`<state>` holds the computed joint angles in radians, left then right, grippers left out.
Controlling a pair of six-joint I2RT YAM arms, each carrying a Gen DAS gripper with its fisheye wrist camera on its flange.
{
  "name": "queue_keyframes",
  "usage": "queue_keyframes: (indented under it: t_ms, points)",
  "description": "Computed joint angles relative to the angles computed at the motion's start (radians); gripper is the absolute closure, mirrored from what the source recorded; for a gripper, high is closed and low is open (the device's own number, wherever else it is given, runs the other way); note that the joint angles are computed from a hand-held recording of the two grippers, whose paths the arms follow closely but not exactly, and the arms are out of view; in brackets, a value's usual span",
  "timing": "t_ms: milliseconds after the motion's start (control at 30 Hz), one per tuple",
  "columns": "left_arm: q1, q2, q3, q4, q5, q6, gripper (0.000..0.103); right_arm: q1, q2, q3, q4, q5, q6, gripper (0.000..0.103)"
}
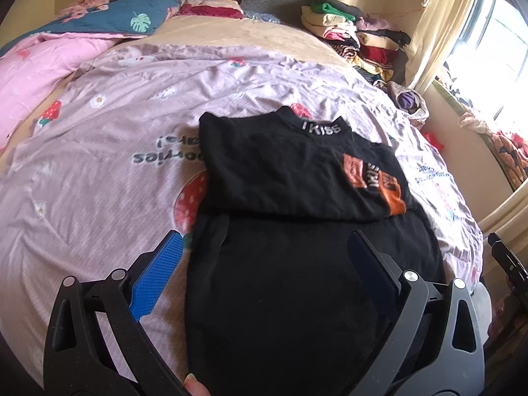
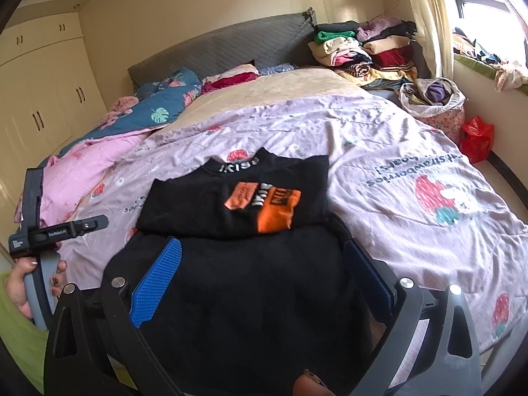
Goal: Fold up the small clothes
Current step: 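Move both open grippers to the hem of the black sweatshirt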
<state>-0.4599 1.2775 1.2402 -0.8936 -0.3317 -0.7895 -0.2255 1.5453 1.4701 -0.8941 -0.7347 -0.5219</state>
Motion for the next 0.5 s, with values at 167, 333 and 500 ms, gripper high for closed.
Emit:
queue_keyframes:
  t_ms: [167, 333, 500]
  points:
    - [0.007, -0.057, -0.059, -0.032, 0.011, -0.027, 0.01, -0.031, -0.003, -0.034, -0.014, 0.02, -0.046, 0.005]
    - [0.006, -0.114, -0.111, -0.07, 0.021, -0.05, 0.01, -0.046, -0.013, -0.066, -0.017, 0.026, -0.071, 0.005]
    - [-0.005, -0.17, -0.152, -0.087, 0.025, -0.064, 0.01, -0.058, -0.018, -0.085, -0.016, 0.023, -0.081, 0.005]
